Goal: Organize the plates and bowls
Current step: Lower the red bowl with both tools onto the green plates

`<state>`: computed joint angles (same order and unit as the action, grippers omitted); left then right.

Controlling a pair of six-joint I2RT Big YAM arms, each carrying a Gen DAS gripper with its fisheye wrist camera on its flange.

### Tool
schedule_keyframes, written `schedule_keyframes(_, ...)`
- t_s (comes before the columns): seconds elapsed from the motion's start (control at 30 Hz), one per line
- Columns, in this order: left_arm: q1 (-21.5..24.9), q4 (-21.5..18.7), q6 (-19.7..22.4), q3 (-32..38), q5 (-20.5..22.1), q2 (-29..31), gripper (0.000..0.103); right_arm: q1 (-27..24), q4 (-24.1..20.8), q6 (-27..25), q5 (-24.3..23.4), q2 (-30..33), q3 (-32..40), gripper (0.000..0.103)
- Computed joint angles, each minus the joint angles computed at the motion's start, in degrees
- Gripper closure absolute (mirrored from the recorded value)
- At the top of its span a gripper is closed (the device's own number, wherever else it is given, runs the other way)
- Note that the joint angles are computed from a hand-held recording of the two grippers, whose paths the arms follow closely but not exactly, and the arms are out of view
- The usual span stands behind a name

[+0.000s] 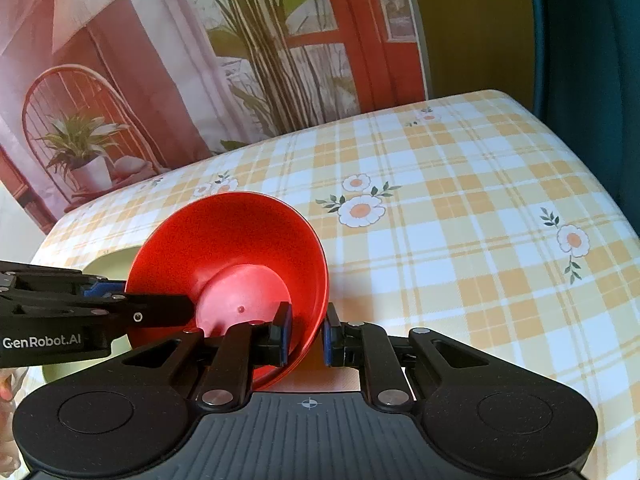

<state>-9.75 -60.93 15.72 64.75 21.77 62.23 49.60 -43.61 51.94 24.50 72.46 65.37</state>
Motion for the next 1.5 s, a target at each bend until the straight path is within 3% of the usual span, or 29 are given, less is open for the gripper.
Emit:
schedule_keyframes(0.4,1.98,-1.23,0.61,0.23,1.99,-1.71,0.079,1.86,-2.03,-0.09,2.25,-0.29,2.59,0.089)
schedule_keyframes(0.73,6.19,-3.45,2.36,0.83,4.77,-3.36,0.079,3.72,-2.39,-1.03,2.92,1.09,5.72,0.088)
schedule_keyframes(1.5,18.80,-6.59,6.14,0.90,8.96,-3.40,0.079,6.37,-4.02,-5.26,0.42,11.70,17.34,0.088)
